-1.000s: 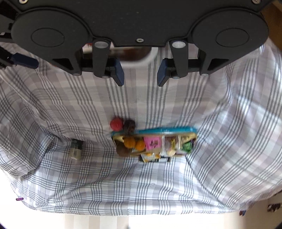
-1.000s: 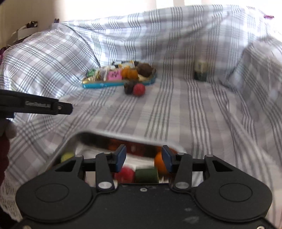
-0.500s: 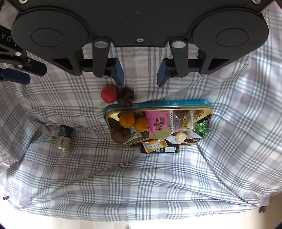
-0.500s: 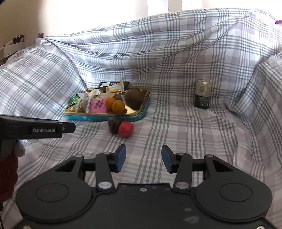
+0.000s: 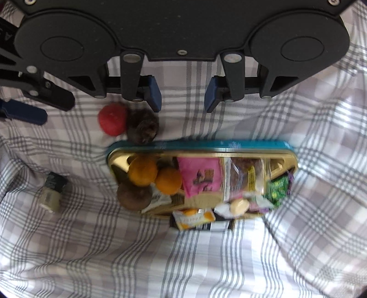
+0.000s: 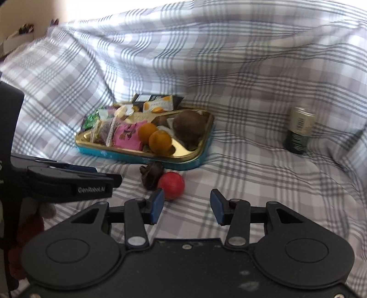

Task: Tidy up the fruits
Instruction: 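Move both open tools toward the fig and red plum beside the tin tray, then grasp the red plum with the right tool while the left tool grasps the dark fig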

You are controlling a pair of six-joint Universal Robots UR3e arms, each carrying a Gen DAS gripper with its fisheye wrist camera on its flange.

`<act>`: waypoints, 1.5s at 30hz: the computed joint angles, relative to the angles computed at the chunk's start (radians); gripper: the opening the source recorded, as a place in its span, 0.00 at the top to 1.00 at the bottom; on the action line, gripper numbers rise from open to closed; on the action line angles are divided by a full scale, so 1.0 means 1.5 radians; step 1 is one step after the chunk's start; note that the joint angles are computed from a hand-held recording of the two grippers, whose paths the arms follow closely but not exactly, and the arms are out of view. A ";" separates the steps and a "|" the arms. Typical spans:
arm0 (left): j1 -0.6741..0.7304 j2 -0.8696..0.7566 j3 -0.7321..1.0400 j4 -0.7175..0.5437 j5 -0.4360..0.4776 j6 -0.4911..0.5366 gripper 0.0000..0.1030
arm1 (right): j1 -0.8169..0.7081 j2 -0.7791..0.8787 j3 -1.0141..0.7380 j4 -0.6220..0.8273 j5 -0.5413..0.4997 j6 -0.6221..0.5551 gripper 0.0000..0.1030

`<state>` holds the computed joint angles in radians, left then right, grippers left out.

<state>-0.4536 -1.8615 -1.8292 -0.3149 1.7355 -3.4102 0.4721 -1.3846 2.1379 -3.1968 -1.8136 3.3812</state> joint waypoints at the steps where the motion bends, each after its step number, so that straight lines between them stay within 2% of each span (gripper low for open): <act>1: 0.003 -0.004 0.008 -0.018 0.000 -0.005 0.52 | 0.001 0.018 -0.016 0.003 0.004 -0.008 0.54; 4: 0.012 -0.018 0.034 -0.063 0.008 -0.008 0.52 | 0.000 0.066 -0.061 0.012 0.016 -0.031 0.54; 11: 0.039 0.005 0.018 -0.064 -0.016 -0.029 0.52 | 0.007 0.178 -0.169 0.038 0.010 -0.032 0.54; 15: 0.062 0.010 0.011 -0.069 -0.053 -0.040 0.52 | 0.010 0.222 -0.205 0.038 0.003 -0.023 0.54; 18: 0.070 0.013 0.008 -0.071 -0.069 -0.047 0.52 | 0.012 0.236 -0.209 0.024 -0.008 -0.020 0.60; 22: 0.070 0.011 0.006 -0.069 -0.071 -0.056 0.52 | -0.001 0.196 -0.157 0.015 0.011 -0.003 0.60; 26: 0.066 0.011 -0.002 -0.045 -0.074 -0.055 0.52 | -0.004 0.132 -0.086 0.021 -0.010 -0.005 0.60; 33: 0.031 -0.004 -0.020 0.046 -0.052 -0.020 0.52 | -0.029 0.033 0.020 0.040 0.003 0.029 0.60; 40: -0.001 -0.029 -0.030 0.119 -0.027 0.024 0.52 | -0.058 0.036 0.041 0.014 0.031 0.045 0.59; 45: -0.020 -0.039 -0.032 0.136 -0.026 0.049 0.52 | -0.074 0.023 0.027 0.051 0.054 0.064 0.60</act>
<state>-0.4830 -1.9197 -1.8774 -0.1110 1.6965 -3.3370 0.3609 -1.3506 2.1778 -3.1203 -1.7324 3.4769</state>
